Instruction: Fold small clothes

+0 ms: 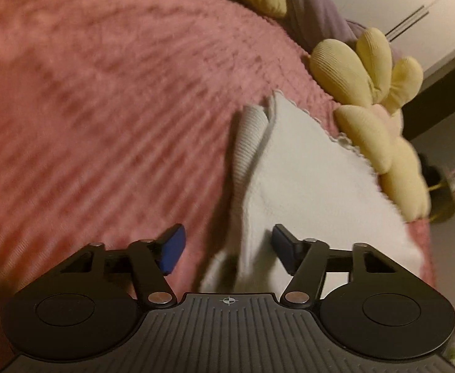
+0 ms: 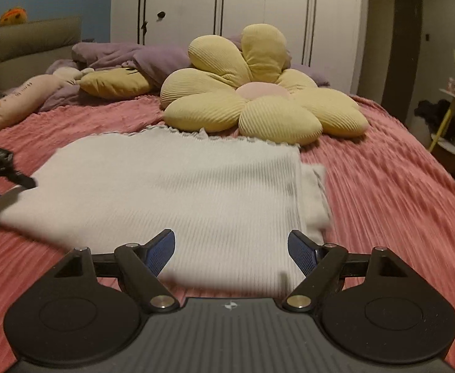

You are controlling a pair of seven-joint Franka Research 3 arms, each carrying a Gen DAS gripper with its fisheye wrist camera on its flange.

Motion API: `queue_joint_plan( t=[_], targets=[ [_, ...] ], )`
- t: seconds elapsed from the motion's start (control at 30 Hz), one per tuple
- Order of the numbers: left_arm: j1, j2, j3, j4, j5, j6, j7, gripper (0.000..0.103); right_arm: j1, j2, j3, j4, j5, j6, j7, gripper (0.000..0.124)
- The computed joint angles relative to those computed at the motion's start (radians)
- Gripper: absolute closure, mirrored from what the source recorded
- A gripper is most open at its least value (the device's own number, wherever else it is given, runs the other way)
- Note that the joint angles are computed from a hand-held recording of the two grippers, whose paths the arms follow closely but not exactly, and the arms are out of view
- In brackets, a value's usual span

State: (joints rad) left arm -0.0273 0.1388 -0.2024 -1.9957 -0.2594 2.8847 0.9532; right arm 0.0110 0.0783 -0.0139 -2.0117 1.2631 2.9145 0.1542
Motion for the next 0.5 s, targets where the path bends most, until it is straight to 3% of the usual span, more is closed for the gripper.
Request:
queue_joint_plan(
  t=[0.07, 0.17, 0.27, 0.3, 0.43, 0.5],
  targets=[
    [0.040, 0.001, -0.052, -0.006, -0.175, 0.014, 0.122, 0.043, -0.006, -0.056, -0.011, -0.061, 0.020, -0.018, 0.017, 0.042],
    [0.050, 0.005, -0.071, -0.007, -0.305, 0.025, 0.208, 0.043, -0.004, -0.107, -0.036, -0.119, -0.013, -0.041, 0.078, 0.042],
    [0.097, 0.000, -0.130, -0.002, -0.647, 0.022, 0.460, 0.043, 0.002, -0.118, -0.052, -0.138, -0.078, -0.053, 0.142, 0.042],
    [0.095, 0.000, -0.129, 0.000, -0.704, 0.023, 0.500, 0.043, 0.004, -0.120, -0.056, -0.140, -0.089, -0.057, 0.155, 0.042],
    [0.055, 0.007, -0.087, 0.010, -0.733, 0.010, 0.533, 0.043, 0.011, -0.115, -0.062, -0.131, -0.100, -0.079, 0.184, 0.042],
    [0.038, 0.019, -0.066, 0.021, -0.711, 0.004, 0.509, 0.055, 0.015, -0.115, -0.061, -0.131, -0.087, -0.085, 0.180, 0.047]
  ],
)
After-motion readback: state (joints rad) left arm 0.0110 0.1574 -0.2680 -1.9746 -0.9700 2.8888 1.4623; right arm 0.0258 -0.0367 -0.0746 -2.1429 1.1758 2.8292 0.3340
